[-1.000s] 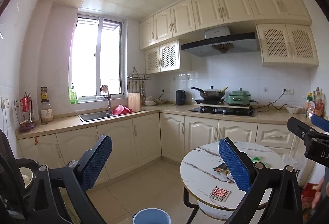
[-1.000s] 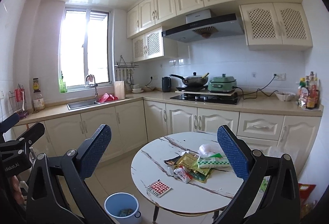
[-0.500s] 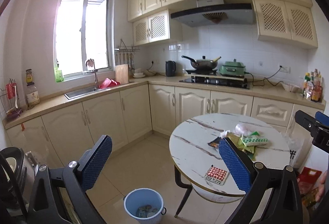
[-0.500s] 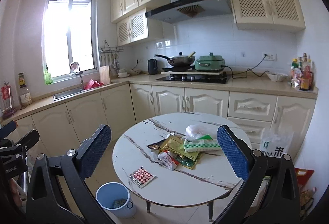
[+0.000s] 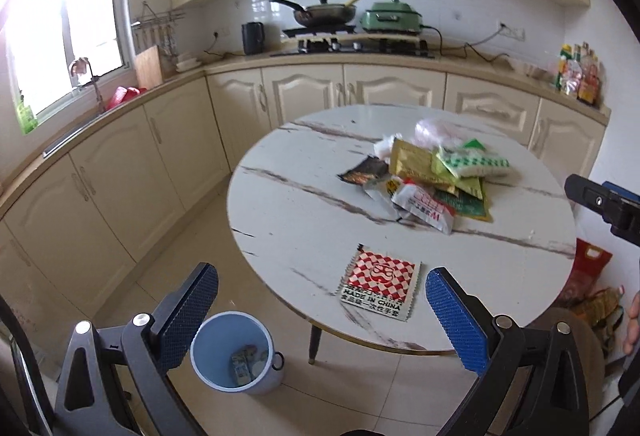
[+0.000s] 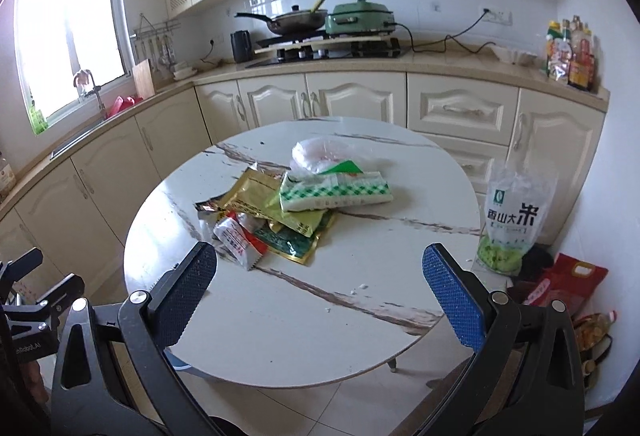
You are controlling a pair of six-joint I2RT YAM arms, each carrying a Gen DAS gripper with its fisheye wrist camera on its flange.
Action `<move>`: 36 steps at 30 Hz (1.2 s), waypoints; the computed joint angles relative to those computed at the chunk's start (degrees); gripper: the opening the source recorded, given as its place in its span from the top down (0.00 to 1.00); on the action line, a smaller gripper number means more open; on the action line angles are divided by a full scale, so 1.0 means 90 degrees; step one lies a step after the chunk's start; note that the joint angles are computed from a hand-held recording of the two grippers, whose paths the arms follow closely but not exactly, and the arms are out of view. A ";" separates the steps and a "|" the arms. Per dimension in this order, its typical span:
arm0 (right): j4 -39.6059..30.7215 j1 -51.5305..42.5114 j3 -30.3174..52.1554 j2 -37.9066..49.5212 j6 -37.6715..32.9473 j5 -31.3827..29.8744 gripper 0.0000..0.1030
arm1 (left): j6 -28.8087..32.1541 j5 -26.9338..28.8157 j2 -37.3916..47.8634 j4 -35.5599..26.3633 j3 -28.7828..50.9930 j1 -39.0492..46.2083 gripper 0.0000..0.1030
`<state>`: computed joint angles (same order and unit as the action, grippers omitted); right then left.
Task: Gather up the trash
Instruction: 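Grasp the red-checked glove packet with the left tool while the right tool grasps a red-white wrapper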
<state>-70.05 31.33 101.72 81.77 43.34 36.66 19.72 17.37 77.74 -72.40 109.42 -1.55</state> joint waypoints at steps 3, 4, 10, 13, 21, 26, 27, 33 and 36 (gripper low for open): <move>0.0358 -0.0420 -0.0411 -0.0033 -0.0218 -0.0474 0.00 | 0.0127 -0.0219 0.0483 0.0209 -0.0074 -0.0358 0.01; 0.0473 -0.0532 -0.0519 -0.0024 -0.0291 -0.0607 0.00 | 0.0184 -0.0212 0.0612 0.0300 -0.0150 -0.0388 0.01; 0.0943 -0.1023 -0.0814 0.0156 -0.0655 -0.1220 0.00 | 0.0379 -0.0114 0.1647 0.0338 0.0404 -0.0426 0.06; 0.1068 -0.1135 -0.0806 0.0265 -0.0762 -0.1344 0.00 | 0.0481 0.0113 0.2167 0.0123 0.0936 -0.0370 0.15; 0.1230 -0.1232 -0.0654 0.0518 -0.0880 -0.1530 0.00 | 0.0900 0.0830 0.2693 -0.0167 0.1553 -0.0006 0.16; 0.1257 -0.1207 -0.0394 0.0906 -0.1073 -0.1716 0.00 | 0.1057 0.1157 0.2309 0.0123 0.0948 0.0177 0.45; 0.1259 -0.1190 -0.0314 0.1010 -0.1156 -0.1749 0.00 | 0.1113 0.1212 0.2317 0.0147 0.0930 0.0217 0.46; 0.1118 -0.1004 0.0538 0.1902 -0.1801 -0.2005 0.00 | 0.1216 0.1589 0.1934 0.0258 0.0355 0.0505 0.61; 0.1181 -0.0935 0.0824 0.2177 -0.2135 -0.2159 0.00 | 0.1280 0.1630 0.1932 0.0214 0.0372 0.0554 0.64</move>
<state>-59.42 22.92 109.14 101.37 24.12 17.23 31.23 32.04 95.13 -70.47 112.77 3.44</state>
